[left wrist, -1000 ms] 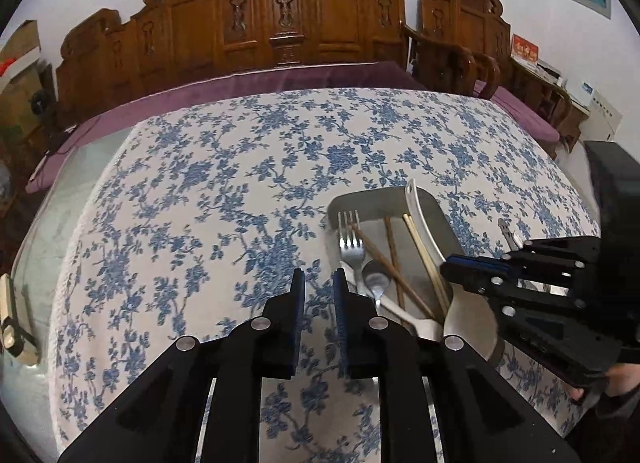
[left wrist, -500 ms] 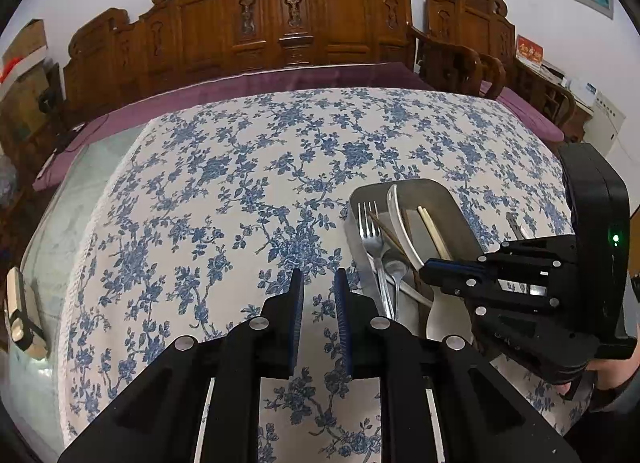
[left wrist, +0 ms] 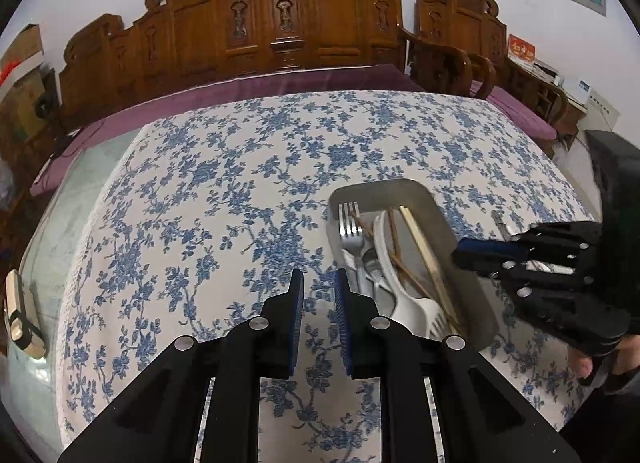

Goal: Organize utensils
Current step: 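Lower the white plastic spoon into the tray and open the right tool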

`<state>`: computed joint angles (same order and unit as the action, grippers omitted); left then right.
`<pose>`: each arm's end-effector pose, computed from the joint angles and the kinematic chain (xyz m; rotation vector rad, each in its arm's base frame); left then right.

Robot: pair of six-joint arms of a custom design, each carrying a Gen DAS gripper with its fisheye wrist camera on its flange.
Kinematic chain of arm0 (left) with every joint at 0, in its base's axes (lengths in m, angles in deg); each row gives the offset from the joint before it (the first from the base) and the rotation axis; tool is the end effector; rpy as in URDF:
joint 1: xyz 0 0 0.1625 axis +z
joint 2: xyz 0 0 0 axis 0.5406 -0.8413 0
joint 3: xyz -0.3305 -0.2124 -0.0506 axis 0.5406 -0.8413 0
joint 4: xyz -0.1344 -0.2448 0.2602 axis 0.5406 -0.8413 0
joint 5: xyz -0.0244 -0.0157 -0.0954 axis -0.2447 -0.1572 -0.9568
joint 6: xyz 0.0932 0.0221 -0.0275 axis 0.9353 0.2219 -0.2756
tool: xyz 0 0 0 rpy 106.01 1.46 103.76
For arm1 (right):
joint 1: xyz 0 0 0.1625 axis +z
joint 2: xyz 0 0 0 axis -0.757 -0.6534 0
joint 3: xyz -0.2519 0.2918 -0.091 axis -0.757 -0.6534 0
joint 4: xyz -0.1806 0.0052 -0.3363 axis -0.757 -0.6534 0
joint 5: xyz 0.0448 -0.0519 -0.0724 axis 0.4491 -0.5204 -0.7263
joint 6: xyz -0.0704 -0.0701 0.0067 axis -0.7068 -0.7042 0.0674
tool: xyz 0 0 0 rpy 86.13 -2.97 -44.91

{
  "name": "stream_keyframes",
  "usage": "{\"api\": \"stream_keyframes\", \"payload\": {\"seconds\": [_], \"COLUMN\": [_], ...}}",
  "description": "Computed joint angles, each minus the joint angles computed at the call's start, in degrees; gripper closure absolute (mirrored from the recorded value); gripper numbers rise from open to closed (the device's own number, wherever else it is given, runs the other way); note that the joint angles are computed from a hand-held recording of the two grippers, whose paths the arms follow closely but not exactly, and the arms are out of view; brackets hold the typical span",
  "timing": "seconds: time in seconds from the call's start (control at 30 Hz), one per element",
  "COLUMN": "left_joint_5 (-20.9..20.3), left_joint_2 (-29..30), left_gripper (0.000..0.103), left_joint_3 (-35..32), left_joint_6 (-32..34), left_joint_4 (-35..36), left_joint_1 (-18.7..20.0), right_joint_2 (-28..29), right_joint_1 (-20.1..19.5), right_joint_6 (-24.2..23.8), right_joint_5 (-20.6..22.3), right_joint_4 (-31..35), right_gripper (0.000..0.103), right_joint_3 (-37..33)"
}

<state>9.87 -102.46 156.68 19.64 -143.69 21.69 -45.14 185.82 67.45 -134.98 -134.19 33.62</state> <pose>-0.1088 -0.4628 0.4542 1.2224 2.3449 -0.4480 0.4995 -0.3944 0.0258 0.2867 -2.3939 0.8906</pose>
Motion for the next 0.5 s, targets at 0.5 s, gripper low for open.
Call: {"api": "stream_keyframes", "payload": {"seconds": [0.5], "left_joint_5": [-3.4], "left_joint_2": [-5.34], "left_gripper": [0.06], "left_joint_3": [6.92], "left_joint_6": [-5.12], "left_joint_4": [2.66], "left_joint_1": [-7.13], "right_joint_2": [-18.13], "right_joint_1": [6.57], "right_joint_6": [18.17], "right_joint_5": [-10.22], "right_joint_4": [14.06], "right_gripper": [0.085], "right_joint_3": [19.09]}}
